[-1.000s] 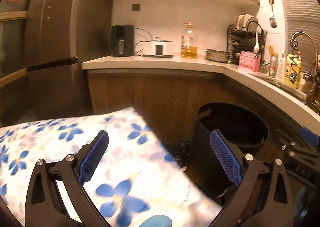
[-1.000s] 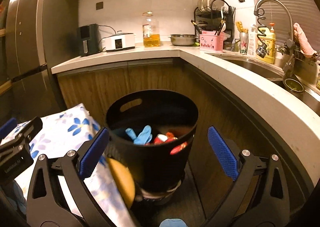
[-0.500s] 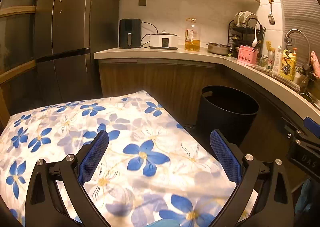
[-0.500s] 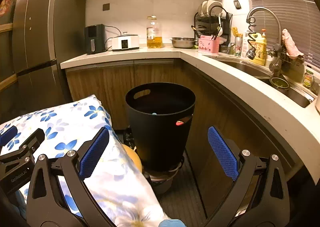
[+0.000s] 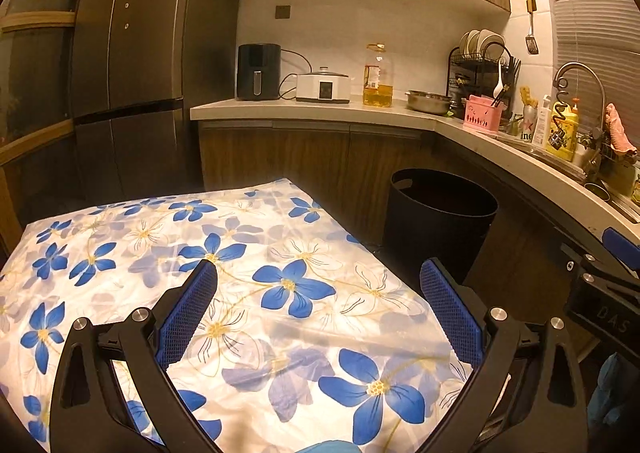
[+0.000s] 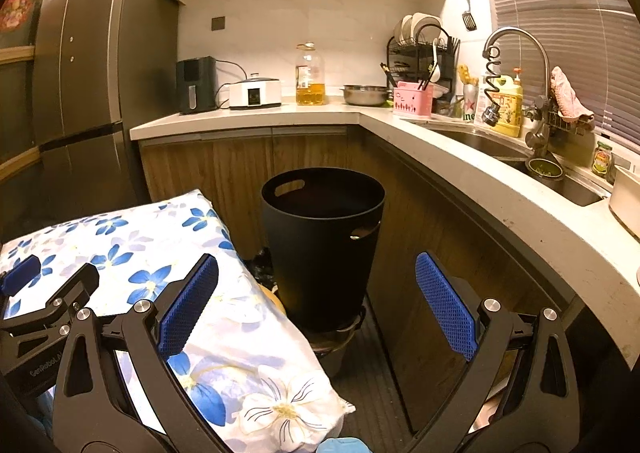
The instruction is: Collect trash
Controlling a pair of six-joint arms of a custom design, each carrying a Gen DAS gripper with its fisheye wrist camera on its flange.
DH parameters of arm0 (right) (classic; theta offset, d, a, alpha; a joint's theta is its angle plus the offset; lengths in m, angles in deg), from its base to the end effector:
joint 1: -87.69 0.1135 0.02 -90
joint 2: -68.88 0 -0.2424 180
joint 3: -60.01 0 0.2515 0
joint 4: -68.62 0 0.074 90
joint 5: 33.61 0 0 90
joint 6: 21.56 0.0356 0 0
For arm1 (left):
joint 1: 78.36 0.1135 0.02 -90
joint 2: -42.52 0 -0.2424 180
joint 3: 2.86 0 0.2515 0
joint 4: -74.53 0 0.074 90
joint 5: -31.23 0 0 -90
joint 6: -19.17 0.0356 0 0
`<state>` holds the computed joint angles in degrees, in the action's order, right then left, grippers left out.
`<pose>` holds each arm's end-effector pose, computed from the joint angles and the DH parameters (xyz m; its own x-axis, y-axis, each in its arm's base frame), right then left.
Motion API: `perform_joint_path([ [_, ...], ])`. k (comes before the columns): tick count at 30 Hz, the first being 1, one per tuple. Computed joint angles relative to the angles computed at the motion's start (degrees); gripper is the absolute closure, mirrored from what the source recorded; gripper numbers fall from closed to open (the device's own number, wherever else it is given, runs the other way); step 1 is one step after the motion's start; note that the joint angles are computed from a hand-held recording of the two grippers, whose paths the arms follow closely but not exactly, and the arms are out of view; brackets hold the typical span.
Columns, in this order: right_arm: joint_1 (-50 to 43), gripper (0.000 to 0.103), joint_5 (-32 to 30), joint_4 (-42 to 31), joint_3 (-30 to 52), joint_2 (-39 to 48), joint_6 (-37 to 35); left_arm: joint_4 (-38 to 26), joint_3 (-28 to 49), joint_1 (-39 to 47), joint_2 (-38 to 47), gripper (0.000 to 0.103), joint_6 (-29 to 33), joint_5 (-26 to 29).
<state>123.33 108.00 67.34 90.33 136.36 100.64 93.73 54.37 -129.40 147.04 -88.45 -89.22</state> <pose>0.1811 0.0955 0.1257 -0.3545 0.1530 -0.9225 0.3852 0.9228 0.0050 0.2302 -0.2559 0.1141 -0.4000 0.0796 -0.9131 0.2813 0.9588 -0.0396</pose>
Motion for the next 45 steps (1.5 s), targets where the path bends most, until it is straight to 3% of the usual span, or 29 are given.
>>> perform_joint_path([
  [14,4.4,0.005,4.14,-4.71,0.93,-2.11,2.29,1.39,-3.76,-0.4,-3.62,0.006,-0.15,-0.5],
  [45,5.54,0.005,4.93,-5.03,1.6,-1.53,2.83,1.49,-5.05,-0.24,-5.19,0.006,0.04,-0.99],
])
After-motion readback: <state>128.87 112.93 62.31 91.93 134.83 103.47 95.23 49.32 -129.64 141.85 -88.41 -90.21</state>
